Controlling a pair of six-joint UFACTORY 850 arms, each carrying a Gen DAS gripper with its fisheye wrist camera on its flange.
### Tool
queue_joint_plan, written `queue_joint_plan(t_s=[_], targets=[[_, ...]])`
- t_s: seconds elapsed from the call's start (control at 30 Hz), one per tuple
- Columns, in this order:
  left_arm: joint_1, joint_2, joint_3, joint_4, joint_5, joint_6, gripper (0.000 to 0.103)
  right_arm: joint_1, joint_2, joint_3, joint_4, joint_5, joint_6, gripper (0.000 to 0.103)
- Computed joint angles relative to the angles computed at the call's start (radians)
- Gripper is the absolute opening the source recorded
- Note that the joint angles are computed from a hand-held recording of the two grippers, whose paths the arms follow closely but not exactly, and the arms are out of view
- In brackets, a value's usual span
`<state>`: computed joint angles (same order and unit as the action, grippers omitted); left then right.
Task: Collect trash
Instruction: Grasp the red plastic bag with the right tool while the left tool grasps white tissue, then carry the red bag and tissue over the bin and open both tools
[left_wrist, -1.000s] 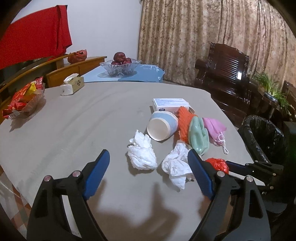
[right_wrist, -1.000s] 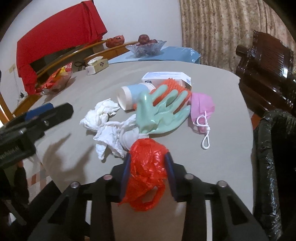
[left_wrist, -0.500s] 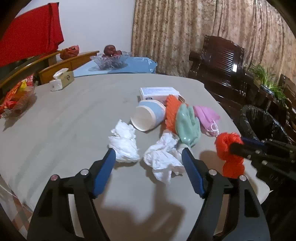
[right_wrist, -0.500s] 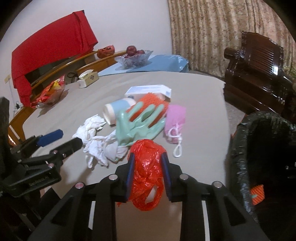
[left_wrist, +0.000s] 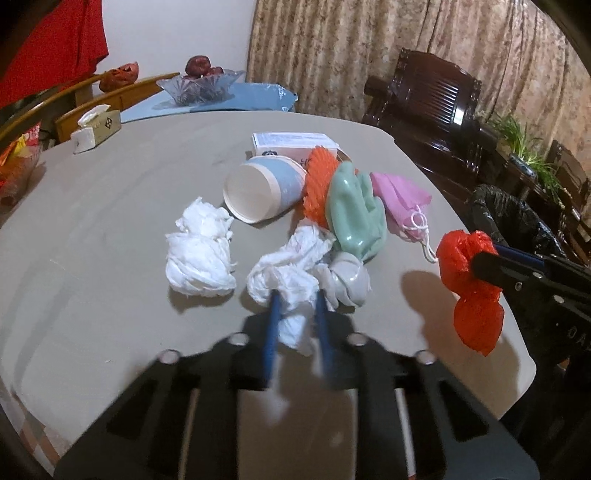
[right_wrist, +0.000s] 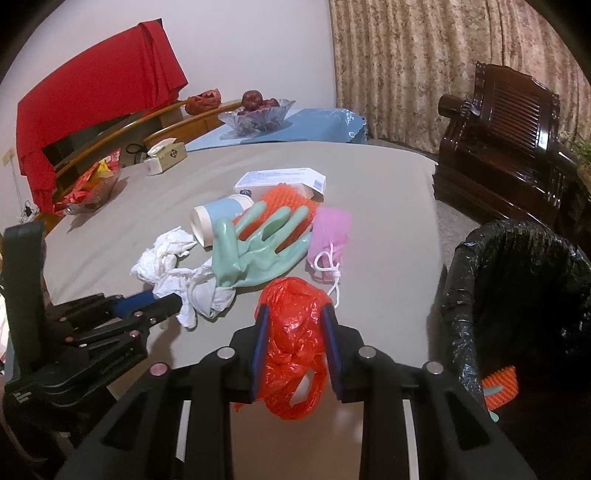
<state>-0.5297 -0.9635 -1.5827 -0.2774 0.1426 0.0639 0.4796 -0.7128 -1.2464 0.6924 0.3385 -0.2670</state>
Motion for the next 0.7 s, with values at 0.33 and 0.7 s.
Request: queue_joint_plan(t_s=[0.33,0.7], targets=[[-0.006,0.074,0.069,0.001,0.079,-0.008,0.005,0.005,0.041,0.034,-0.04,0.032,0.027,0.028],[-0.034,0.143,0.087,-0.016,0.121,0.027,0.005,0.002,0.131,0.096,-0.02,0.095,0.012,0.028]])
